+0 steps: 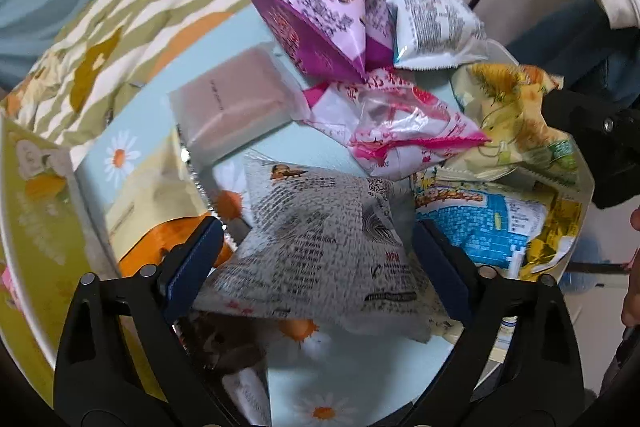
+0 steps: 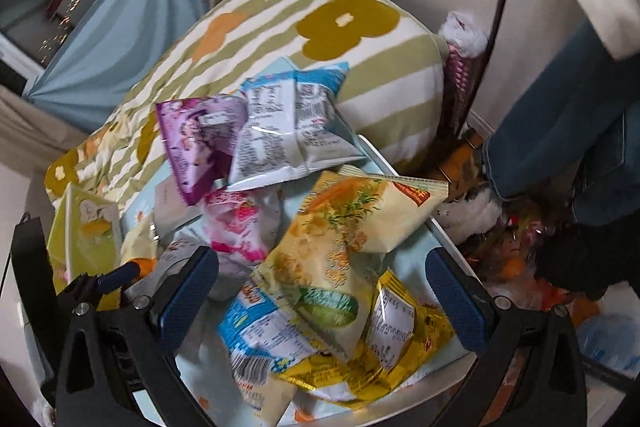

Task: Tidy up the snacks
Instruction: 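Grasp the white printed bag with the left tool while the right tool grasps the yellow corn-stick bag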

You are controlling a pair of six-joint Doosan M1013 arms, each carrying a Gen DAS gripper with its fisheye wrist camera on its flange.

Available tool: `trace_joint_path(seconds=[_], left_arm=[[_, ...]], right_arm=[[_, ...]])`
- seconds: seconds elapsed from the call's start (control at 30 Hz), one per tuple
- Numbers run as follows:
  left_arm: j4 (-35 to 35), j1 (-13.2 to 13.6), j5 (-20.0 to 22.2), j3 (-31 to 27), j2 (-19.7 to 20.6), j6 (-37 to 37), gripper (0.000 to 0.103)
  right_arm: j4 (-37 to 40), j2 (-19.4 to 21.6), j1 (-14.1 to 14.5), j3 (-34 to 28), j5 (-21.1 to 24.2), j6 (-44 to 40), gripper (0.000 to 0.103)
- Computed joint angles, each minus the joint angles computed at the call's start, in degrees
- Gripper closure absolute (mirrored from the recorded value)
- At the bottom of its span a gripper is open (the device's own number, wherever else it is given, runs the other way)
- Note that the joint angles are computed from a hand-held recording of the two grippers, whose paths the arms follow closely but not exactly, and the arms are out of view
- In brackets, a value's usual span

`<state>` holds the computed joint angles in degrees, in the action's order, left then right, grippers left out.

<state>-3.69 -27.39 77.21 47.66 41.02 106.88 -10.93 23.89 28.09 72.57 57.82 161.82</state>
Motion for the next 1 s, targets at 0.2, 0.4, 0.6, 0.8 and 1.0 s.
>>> trace_joint_path(seconds=[0.2,0.4,0.6,0.8,1.0], left_arm=[[1.5,-0.5,1.1,-0.1,0.8,2.0,0.027],[1.3,-0.4,1.2,0.2,0.6,3.1,0.032],[1.7,-0.5,0.7,0.2,0.4,3.0,0.036],[1.9,-0.7,-0.5,0.8,-0.5,2.6,0.036],[1.6,-0.8,-1.3,1.6,-1.6,2.1,0.037]], right_arm=[[1.3,0.8,-0.5,0.2,-0.3,0.7,0.0],[2.6,1.5,-1.1,0.3,-1.4,0.7,0.006],[4.1,1.9,-1.9,0.6,-2.1,1.1,0.015],[6.0,2.1,-2.4,1.0,-2.9,0.3,0.03],[6.2,1.9,-2.3,1.1,-3.0,-0.9,0.046]])
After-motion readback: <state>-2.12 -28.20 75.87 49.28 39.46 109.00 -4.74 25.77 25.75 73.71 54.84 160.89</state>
